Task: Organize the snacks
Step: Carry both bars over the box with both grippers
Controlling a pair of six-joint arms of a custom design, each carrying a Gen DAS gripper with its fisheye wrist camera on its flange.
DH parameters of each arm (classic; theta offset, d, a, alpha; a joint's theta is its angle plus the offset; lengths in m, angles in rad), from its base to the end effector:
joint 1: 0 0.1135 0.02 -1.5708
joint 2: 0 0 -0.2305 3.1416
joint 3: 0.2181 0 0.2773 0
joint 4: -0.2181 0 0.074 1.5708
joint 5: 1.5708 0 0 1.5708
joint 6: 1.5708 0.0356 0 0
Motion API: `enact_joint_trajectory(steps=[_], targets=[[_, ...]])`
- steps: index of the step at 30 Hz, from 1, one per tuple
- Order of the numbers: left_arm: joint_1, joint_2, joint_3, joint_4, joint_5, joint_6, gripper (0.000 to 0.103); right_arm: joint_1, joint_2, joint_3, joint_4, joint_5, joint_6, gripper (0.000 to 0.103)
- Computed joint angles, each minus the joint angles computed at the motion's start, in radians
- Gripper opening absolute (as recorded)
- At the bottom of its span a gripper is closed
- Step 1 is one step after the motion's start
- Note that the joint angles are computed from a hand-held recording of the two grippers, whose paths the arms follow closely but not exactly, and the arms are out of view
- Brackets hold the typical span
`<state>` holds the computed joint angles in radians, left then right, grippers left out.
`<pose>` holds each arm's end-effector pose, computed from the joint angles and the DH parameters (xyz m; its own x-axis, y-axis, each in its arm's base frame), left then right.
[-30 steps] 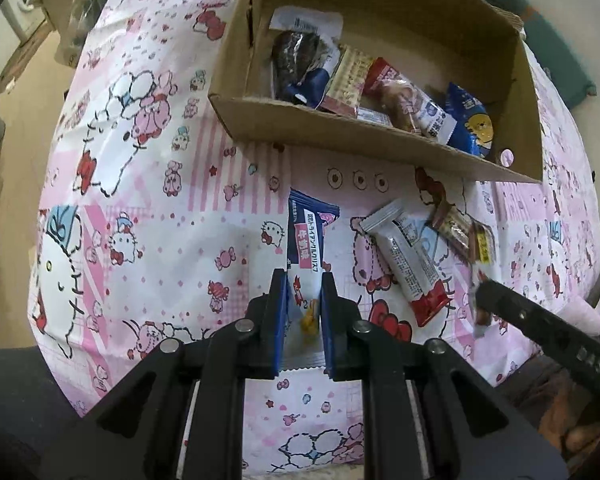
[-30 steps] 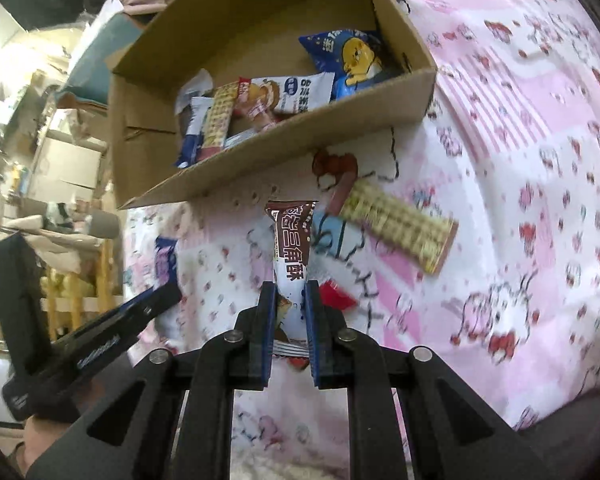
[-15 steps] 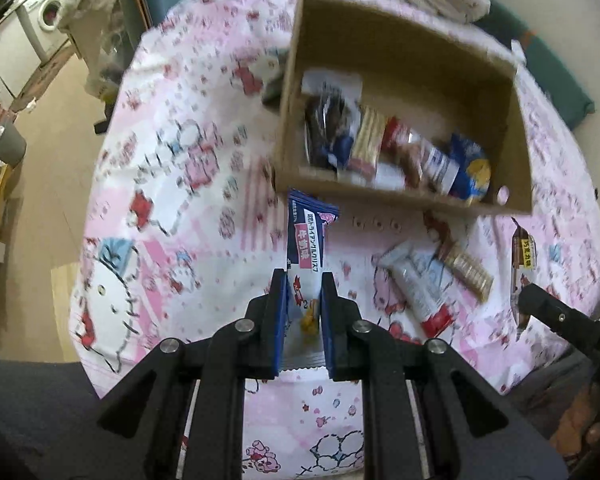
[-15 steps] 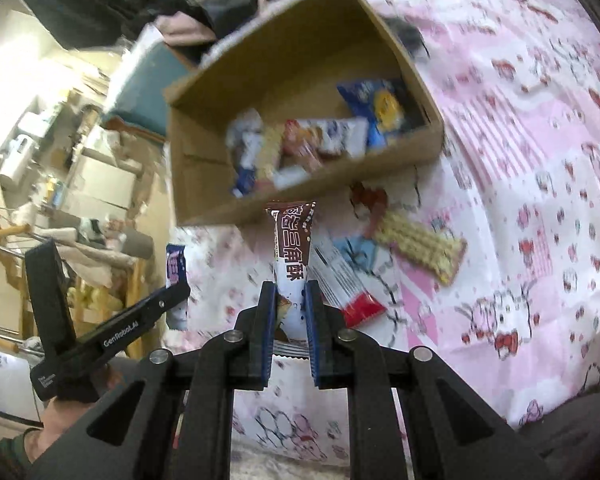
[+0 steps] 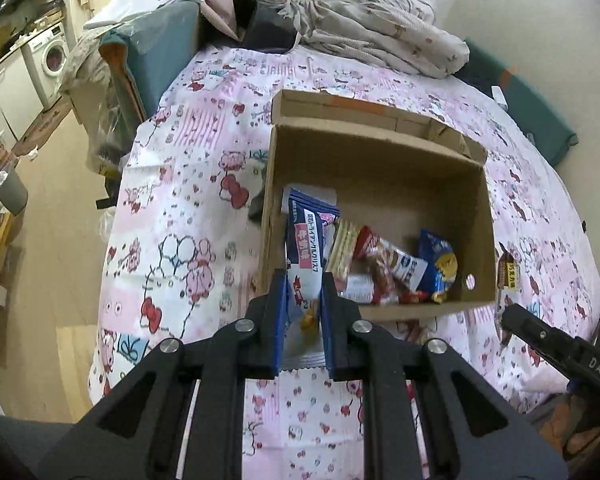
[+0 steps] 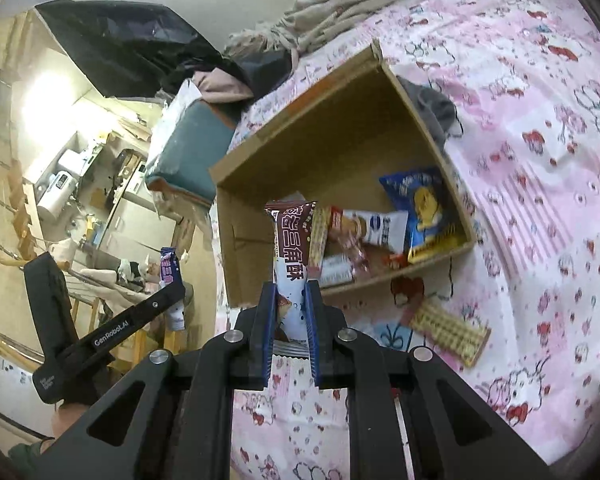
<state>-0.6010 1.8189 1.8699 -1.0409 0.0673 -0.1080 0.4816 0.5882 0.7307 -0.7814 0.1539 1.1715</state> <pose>0.3319 -0.2304 0.3191 -0.7496 0.3835 -0.5395 0.5169 0.8483 -0.1150 0.1579 0.0764 0.2741 -0.5267 0.7520 -0.3963 0.3514 0.6171 0.7041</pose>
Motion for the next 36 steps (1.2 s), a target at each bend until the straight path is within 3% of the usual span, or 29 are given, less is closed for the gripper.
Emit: enact_joint_trajectory(steps=[14, 21, 29, 36], targets=[[-0.062, 0.227, 0.235, -0.024, -0.051, -0.009, 0.013, -0.250, 0.165, 0.059, 0.056, -0.138, -0.189, 0.015], [-0.056, 0.267, 0.229, 0.049, -0.040, -0.012, 0.013, -0.355, 0.281, 0.085, 0.075, -0.199, -0.291, 0.015], [-0.045, 0.348, 0.260, 0.058, -0.006, 0.011, 0.013, -0.360, 0.334, 0.045, 0.112, -0.237, -0.277, 0.015], [-0.056, 0.360, 0.254, 0.065, -0.034, 0.026, 0.013, -0.359, 0.361, 0.042, 0.128, -0.242, -0.273, 0.015]])
